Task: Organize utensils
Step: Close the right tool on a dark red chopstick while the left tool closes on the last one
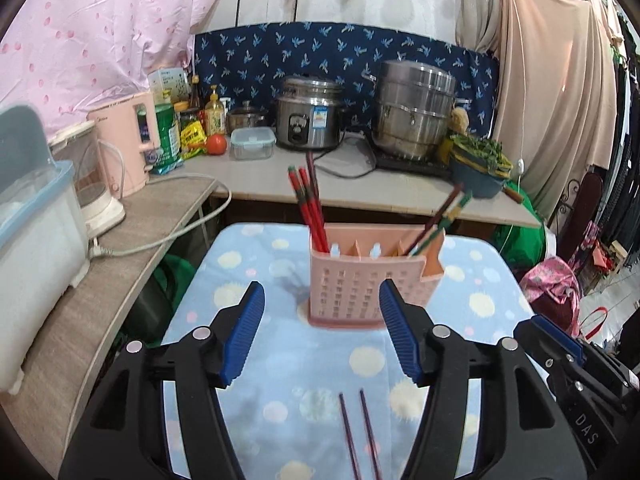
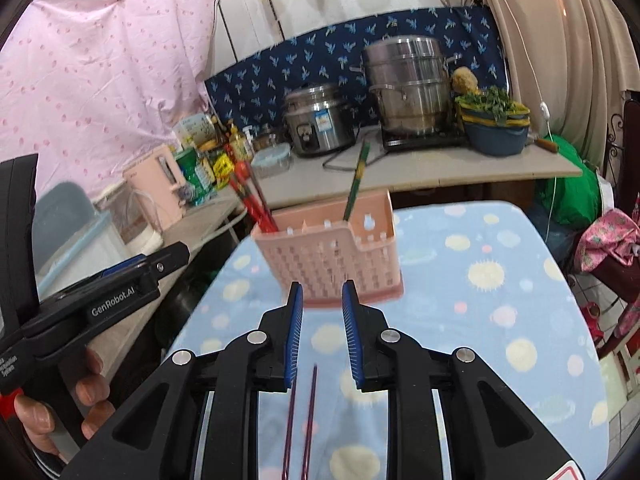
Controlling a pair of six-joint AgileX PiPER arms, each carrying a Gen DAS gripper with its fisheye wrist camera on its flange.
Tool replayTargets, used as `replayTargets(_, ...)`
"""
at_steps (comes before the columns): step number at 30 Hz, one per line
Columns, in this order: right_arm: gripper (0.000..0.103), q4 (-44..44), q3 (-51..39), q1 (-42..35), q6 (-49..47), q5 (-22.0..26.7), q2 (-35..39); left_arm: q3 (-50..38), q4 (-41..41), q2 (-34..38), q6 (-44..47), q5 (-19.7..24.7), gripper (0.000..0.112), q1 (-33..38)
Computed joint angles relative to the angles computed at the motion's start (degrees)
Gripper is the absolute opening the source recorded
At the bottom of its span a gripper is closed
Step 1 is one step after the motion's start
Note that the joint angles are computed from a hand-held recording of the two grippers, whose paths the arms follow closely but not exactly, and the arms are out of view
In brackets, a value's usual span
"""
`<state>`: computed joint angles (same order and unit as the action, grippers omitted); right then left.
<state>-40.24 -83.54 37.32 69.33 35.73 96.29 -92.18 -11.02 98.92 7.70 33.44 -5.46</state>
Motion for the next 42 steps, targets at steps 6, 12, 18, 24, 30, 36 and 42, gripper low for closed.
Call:
replayTargets(6, 0.021, -1.1, 9.3, 4.8, 3.4, 1.2, -1.9, 15.7, 2.4, -5.4, -0.2, -5.2, 0.057, 0.4)
replayTargets(12, 0.021, -0.6, 16.3, 9.9, 6.9, 0.8, -1.6, 26.4, 1.4, -7.8, 1.6, -7.7, 0.057, 2.1)
replayTargets(18, 0.021, -0.6, 20.6, 13.7, 11.1, -2.1, 0.1, 34.0, -1.2, -9.6, 4.9, -9.3, 0.057, 3.8)
replayTargets(24, 0.021, -0.4, 21.4, 16.1, 12.9, -3.0, 2.2, 39.9, -4.6, -10.9, 8.4, -10.4, 0.057, 5.2)
replayTargets(30, 0.021, 1.3, 21.9, 17.0, 12.2, -3.6, 3.2, 42.7, -5.5, -11.9, 9.7, -11.2, 0.057, 5.9)
replayTargets(36, 0.021, 2.0, 21.8, 17.1, 11.7, -4.2, 4.2, 44.0, -6.4, -12.3, 10.7, -11.3, 0.058, 6.5)
replayTargets(42, 0.016, 0.7, 21.4, 17.8, 12.5, -3.3, 5.2, 45.0, -7.1, -12.6, 11.6, -11.2, 0.060, 6.4)
